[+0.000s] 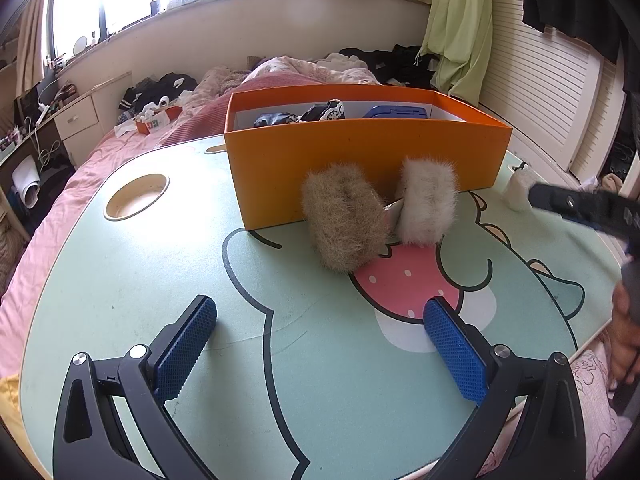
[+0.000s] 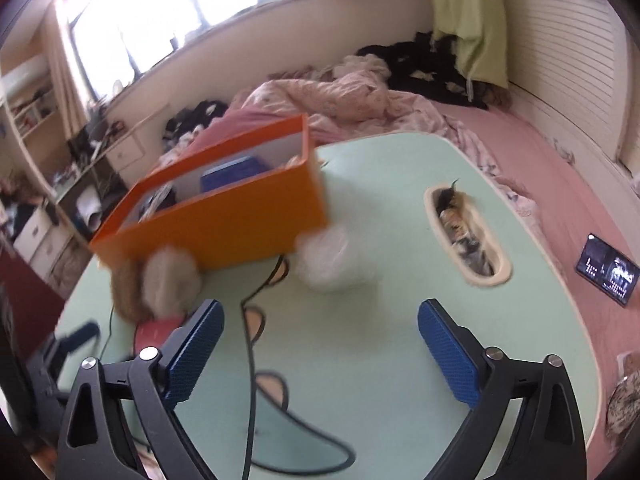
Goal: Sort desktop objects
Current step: 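Grasp the clear plastic bag with the right gripper while the left grasps a pom-pom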
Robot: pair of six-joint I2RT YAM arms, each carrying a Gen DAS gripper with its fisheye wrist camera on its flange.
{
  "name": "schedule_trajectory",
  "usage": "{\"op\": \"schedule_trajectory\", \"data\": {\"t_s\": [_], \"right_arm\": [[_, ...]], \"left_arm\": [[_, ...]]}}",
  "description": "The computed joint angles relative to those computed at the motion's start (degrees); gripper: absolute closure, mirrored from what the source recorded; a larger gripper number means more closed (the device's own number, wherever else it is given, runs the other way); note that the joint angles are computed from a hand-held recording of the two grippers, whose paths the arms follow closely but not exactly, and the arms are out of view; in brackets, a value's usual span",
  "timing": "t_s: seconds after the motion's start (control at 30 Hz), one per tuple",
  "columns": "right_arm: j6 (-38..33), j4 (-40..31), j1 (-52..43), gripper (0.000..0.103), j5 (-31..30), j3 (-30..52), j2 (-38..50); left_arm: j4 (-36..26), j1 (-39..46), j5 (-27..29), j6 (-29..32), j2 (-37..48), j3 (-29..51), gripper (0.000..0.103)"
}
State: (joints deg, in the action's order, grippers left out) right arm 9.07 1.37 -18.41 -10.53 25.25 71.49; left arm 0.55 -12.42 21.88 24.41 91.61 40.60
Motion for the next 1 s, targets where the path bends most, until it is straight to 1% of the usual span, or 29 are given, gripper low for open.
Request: {"op": "schedule_trajectory", "data": {"t_s": [0.03,0.13,0.17,0.2,0.27,0.33,0.43,0.5,0.6,0.67,0.7,0.77,0.83,0.87,0.9,0.93,0.97,1.0], "right_arm": [[-0.6,-1.2,0.8,0.012,1.7,2.2,1.6],[-1.5,-2.9,2.4,0.023,3.3,6.6,5.6],[-1.6,-3.4,2.6,0.033,3.1,7.6,6.8],[-1.8,-3.8,2.7,0.049,2.5,8.5,8.0],[-2.1,-4.4,1.8,0.07,-0.8,9.7,10.4],[-2.0,-2.3,0.9,0.07,-2.8,7.4,8.8],[-2.7,1.3,-0.8,0.07,-8.0,1.6,2.3],[-2.9,1.6,-0.7,0.07,-9.3,-0.8,-1.4],[-2.9,1.3,-0.1,0.07,-10.2,-2.7,-4.7],[-2.9,0.6,0.6,0.07,-10.5,-3.5,-6.4],[-2.7,0.6,1.0,0.07,-10.5,-3.6,-6.6],[-2.5,0.7,1.6,0.07,-10.7,-3.7,-6.9],[-2.2,1.0,2.5,0.07,-10.1,-3.7,-6.7],[-2.0,1.0,2.9,0.07,-9.8,-3.7,-6.6],[-2.0,1.0,2.8,0.07,-10.0,-3.6,-6.4],[-1.9,1.1,2.7,0.07,-10.2,-3.5,-6.1],[-1.7,1.2,2.6,0.07,-10.3,-3.5,-6.0],[-1.7,1.3,2.4,0.07,-10.4,-3.6,-6.1]], "left_arm": [[0.0,0.0,0.0,0.0,0.0,0.0,0.0],[0.0,0.0,0.0,0.0,-0.1,-0.1,0.0],[0.0,0.0,0.0,0.0,-0.1,-0.1,0.0],[0.0,0.0,0.0,0.0,-0.1,-0.1,0.0],[0.0,0.1,0.0,0.0,-0.1,-0.1,0.0],[0.1,0.1,0.1,0.0,-0.1,-0.1,0.0],[0.0,-0.2,0.2,-0.5,-0.1,0.2,0.0],[-0.6,0.4,1.3,-1.0,0.0,0.6,0.0],[-3.8,2.7,5.6,-2.0,0.7,3.3,0.0],[-5.7,3.8,8.2,-3.8,0.7,5.5,0.0],[-5.9,4.0,8.6,-5.1,0.5,6.3,0.0],[-5.9,3.2,7.8,-7.4,0.4,8.2,0.003],[-6.7,1.5,5.8,-8.0,1.3,10.5,0.013],[-7.1,0.1,4.3,-7.9,2.2,11.8,0.015],[-7.8,-0.9,2.9,-7.5,3.1,12.8,0.023],[-8.8,-2.0,1.4,-7.2,4.4,14.2,0.035],[-10.2,-2.7,0.3,-6.8,5.9,15.4,0.042],[-11.3,-3.0,0.2,-6.7,7.1,16.3,0.052]]}}
